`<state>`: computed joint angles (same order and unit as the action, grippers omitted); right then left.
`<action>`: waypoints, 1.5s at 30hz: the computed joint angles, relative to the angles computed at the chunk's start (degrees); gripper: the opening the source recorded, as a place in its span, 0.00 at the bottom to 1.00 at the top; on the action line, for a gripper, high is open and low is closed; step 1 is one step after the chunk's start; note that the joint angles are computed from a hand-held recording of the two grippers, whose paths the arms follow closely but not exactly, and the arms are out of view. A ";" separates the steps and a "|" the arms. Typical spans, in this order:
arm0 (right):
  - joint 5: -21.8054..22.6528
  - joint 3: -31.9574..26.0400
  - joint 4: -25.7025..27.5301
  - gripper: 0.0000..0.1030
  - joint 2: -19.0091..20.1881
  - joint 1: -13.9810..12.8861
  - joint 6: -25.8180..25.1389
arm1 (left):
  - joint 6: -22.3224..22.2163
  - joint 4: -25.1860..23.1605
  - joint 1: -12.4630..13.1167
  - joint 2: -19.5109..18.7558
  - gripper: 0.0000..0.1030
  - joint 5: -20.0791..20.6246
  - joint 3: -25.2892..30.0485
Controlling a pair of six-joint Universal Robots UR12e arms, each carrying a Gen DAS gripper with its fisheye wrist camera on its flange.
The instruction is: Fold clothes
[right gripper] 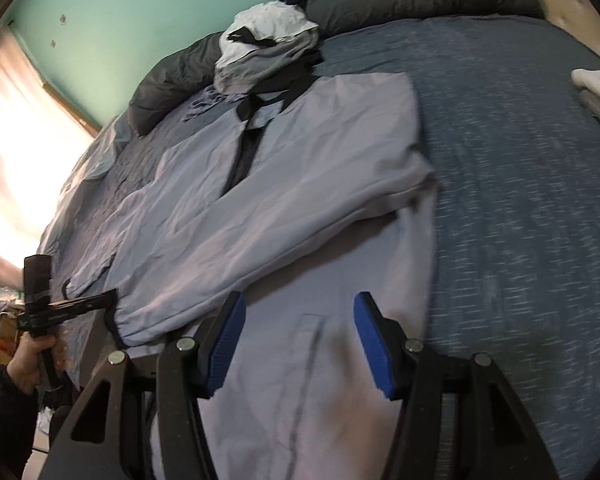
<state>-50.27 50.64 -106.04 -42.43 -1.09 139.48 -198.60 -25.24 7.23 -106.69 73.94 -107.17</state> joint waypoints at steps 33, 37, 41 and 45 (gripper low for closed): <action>-20.33 -19.51 -9.91 0.59 14.04 4.75 -4.63 | 0.22 -4.98 -1.87 -4.76 0.25 4.45 5.03; -21.62 -19.17 -13.55 0.50 14.39 4.87 -4.54 | 0.61 -5.38 -2.00 -5.14 0.25 4.80 5.28; -20.04 -18.75 -14.47 0.35 14.26 4.04 -4.26 | 0.40 -5.08 -2.09 -5.35 0.25 5.01 5.22; -20.11 -18.58 -14.39 0.33 14.27 3.48 -4.06 | -0.17 -4.78 -2.16 -5.57 0.25 5.02 5.19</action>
<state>-70.39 32.06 -120.43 -28.16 2.40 135.42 -198.77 -30.03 5.07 -112.26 78.97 -101.99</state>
